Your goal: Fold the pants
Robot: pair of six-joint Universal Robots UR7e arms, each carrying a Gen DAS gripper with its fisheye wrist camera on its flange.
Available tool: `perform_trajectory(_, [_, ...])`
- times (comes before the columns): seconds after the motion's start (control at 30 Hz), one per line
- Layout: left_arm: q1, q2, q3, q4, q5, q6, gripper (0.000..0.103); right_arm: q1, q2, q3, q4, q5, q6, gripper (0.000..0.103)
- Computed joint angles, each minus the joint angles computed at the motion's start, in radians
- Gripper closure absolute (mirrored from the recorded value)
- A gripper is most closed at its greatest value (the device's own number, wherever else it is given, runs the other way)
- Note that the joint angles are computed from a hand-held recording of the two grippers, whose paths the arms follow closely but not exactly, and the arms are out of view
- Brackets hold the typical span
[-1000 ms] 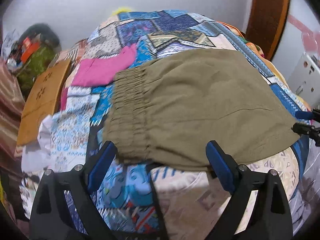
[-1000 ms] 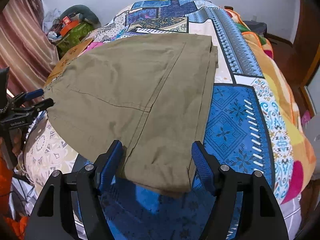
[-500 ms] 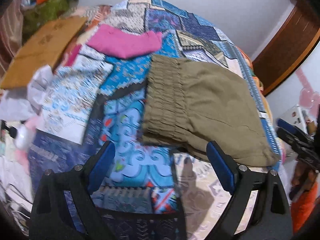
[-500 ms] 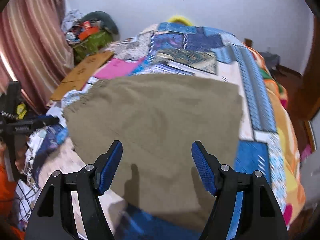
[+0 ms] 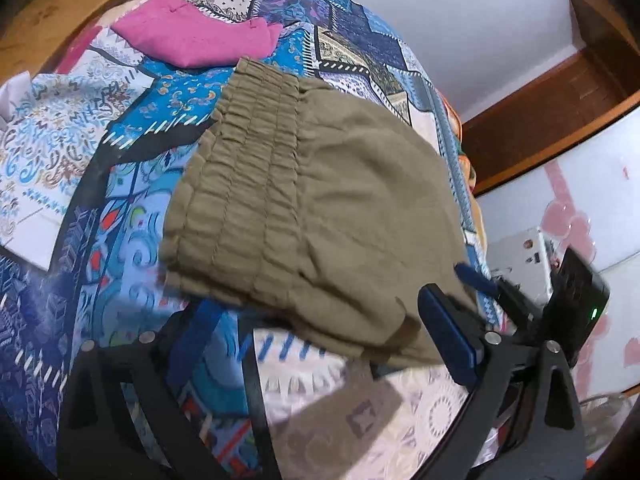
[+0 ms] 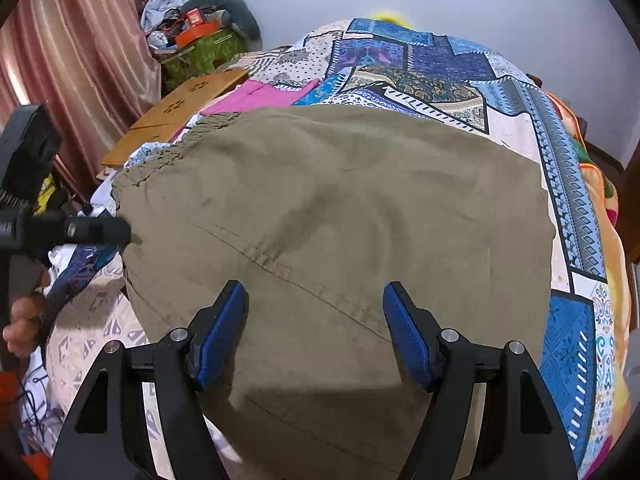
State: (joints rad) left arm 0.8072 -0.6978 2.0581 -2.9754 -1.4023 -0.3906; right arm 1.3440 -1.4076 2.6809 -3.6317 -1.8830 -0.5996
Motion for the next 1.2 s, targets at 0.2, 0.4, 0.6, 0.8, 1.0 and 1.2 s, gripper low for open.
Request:
perform_trajectory(0.2, [0.010,0.027,-0.073,0.047,0.045,0.000,0.038,-0.012,0.002,0.005,-0.013,0.023,-0.013,0.035])
perform_trajectory(0.4, [-0.034,0.029,-0.065,0.028,0.184,0.033,0.061,-0.021,-0.015,0.012,-0.003,0.036,-0.011,0.035])
perform_trajectory(0.6, [-0.120,-0.002,0.008,-0.008,0.413,0.086,0.063,-0.010,-0.054,0.011,0.062,0.031,0.038,0.035])
perform_trajectory(0.8, [-0.151,-0.059,0.096,0.014,0.632,0.067,0.063,0.010,-0.064,0.035,0.052,0.044,0.027,0.037])
perform_trajectory(1.0, [-0.179,-0.093,0.129,0.005,0.726,0.078,0.067,0.001,-0.107,0.077,0.026,0.021,0.024,0.037])
perform_trajectory(1.2, [-0.255,-0.068,0.115,-0.107,0.754,0.195,0.070,-0.077,-0.220,0.130,0.027,0.057,0.042,0.037])
